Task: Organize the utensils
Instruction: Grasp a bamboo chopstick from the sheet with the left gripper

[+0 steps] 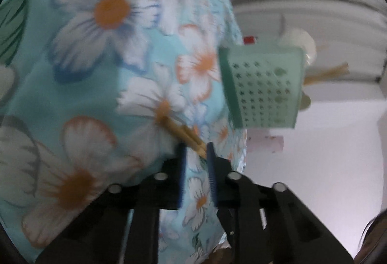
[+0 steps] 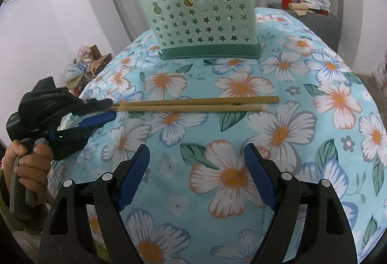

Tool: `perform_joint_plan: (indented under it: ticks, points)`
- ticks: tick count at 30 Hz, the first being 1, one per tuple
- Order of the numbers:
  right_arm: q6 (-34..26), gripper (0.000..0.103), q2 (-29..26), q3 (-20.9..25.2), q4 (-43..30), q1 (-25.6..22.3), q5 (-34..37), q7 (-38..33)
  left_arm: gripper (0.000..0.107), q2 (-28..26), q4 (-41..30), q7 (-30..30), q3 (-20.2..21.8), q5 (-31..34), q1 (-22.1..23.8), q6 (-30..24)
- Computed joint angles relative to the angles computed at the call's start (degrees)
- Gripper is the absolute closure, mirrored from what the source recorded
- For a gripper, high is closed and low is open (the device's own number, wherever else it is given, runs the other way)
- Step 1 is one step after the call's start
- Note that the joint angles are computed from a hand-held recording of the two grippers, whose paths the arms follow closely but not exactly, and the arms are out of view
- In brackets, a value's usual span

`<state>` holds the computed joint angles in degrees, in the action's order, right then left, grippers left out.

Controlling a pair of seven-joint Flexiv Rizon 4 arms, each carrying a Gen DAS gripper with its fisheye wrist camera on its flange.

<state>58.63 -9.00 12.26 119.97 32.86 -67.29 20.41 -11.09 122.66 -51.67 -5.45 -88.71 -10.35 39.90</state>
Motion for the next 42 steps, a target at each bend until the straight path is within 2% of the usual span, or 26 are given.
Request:
perform_joint_plan:
  ticks: [7,11,15,17,22,27,31,34,35,36,39,42]
  points:
    - [0.14,0.026,0.04,0.02,0.05,-0.04,-0.09,0.20,0.100,-0.31,-0.08,-1.85,-0.17,-2.05,-0.03,-0.10]
    - [0.33,0.026,-0.10,-0.06,0.01,-0.04,-0.34,0.59,0.080,0.63,0.37,-2.76,0.28,-3.88,0.34,-1.35]
    - [0.25,0.026,-0.08,-0.04,0.00,-0.03,-0.28,0.52,0.077,0.94,0.21,-6.44,0.42,-4.09,-0.03,0.88]
    - [0.36,0.026,-0.07,-0.07,0.04,-0.06,-0.37,0.56,0.078,0.60,0.15,-8.38,0.40,-4.77,-0.14,1.97]
    - [0.30,0.026,-0.12,-0.05,0.00,0.00,-0.42,0.79,0.096,-0.17,-0.11,-12.43,0.19,-3.38,-0.83,6.39]
    - [0.31,0.026,-0.14,-0.07,-0.03,0.00,-0.37,0.77,0.097,0.87,0.80,-10.48,0.40,-4.57,-1.03,7.53]
    - [0.41,0.026,-0.10,-0.09,0.00,-0.02,-0.48,0.84,0.097,2.51,1.36,-8.18,1.18,-5.33,-1.13,10.97]
    - [0.42,0.026,-0.21,-0.09,-0.10,0.00,-0.49,0.84,0.097,2.34,1.21,-8.75,1.77,-4.37,-0.30,11.37]
    - [0.31,0.026,-0.26,-0.05,-0.18,0.06,-0.37,0.75,0.093,2.15,1.17,-9.51,1.96,-3.61,0.35,9.82]
    - [0.21,0.026,-0.25,-0.02,-0.24,0.12,-0.27,0.68,0.084,2.04,1.11,-9.90,2.00,-3.10,0.82,8.50]
    - [0.05,0.026,-0.35,-0.01,-0.41,0.26,-0.13,0.62,0.071,2.39,1.35,-9.51,2.18,-2.57,1.98,4.79]
    - [-0.11,0.026,-0.42,0.02,-0.61,0.38,0.22,0.20,0.066,2.97,1.47,-9.74,2.01,-1.48,2.00,3.69]
